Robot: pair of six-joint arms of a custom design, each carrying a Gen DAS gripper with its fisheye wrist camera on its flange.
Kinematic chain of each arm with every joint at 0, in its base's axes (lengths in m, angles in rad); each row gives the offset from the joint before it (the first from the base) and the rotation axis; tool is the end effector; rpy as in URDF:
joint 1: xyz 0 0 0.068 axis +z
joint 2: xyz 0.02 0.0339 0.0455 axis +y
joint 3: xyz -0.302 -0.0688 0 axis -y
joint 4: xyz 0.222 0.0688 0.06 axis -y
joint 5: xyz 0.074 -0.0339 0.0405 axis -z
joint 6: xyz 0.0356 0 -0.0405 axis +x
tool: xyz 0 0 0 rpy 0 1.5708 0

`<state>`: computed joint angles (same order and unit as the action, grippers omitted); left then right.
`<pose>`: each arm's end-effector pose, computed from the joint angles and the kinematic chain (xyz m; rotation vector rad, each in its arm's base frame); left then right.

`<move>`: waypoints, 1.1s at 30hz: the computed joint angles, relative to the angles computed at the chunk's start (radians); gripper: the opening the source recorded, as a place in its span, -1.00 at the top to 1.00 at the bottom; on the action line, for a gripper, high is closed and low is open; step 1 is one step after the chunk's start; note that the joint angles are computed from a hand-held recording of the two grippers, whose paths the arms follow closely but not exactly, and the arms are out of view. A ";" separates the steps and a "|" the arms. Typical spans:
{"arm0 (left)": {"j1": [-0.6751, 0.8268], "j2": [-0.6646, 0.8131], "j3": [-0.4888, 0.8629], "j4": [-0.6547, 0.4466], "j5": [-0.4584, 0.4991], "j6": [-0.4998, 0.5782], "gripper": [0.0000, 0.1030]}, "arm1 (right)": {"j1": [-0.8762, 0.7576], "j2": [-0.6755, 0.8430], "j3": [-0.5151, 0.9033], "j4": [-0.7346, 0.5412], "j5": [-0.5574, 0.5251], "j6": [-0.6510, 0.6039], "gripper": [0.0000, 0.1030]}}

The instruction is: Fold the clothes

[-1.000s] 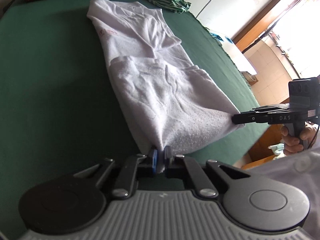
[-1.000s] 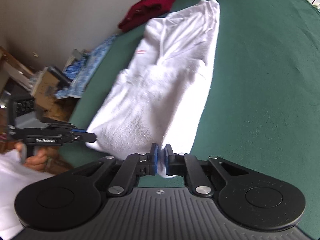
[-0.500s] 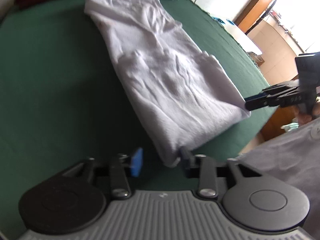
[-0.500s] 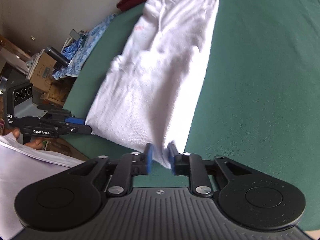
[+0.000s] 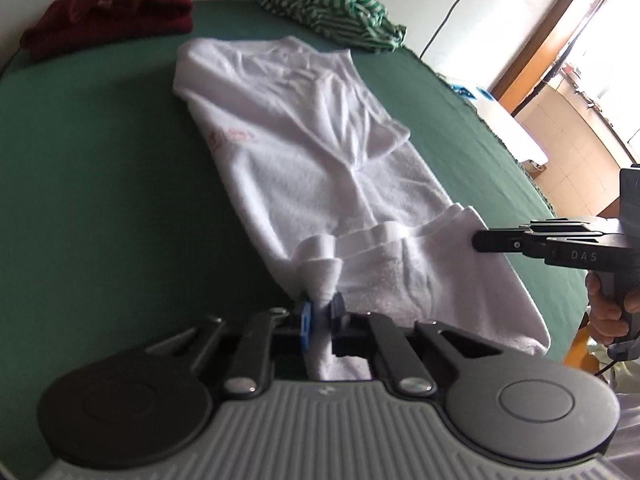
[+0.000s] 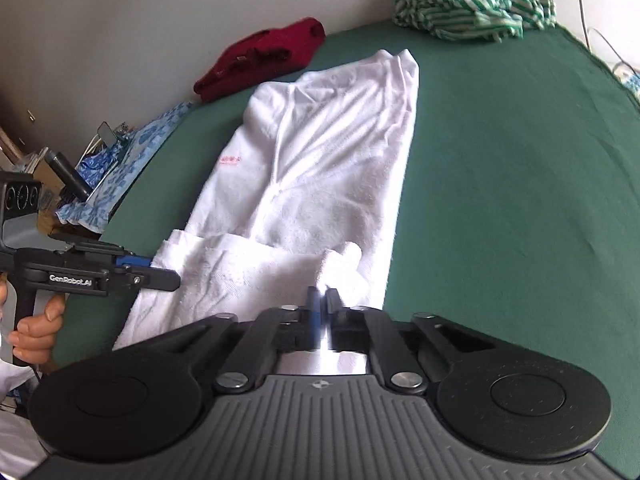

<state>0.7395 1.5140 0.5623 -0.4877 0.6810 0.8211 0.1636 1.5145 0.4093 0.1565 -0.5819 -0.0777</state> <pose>0.1583 0.1141 0.1683 0.1617 2.5194 -0.5187 0.2107 0.0546 0.1593 -0.5277 2.3978 0.7649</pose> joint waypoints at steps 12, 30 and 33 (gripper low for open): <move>0.007 -0.010 -0.031 0.060 -0.035 0.037 0.46 | -0.063 0.000 -0.011 0.021 -0.023 0.066 0.50; 0.111 -0.088 -0.027 0.018 -0.060 0.092 0.33 | -0.169 0.018 0.172 -0.339 -0.097 -0.190 0.37; 0.323 -0.131 0.017 -0.299 -0.115 0.463 0.09 | -0.255 -0.029 0.223 -0.705 -0.130 -0.505 0.22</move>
<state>1.0620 1.3825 0.5795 -0.7866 0.5656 1.2836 -0.0911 1.4857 0.6320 -0.5481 -0.7116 -0.5823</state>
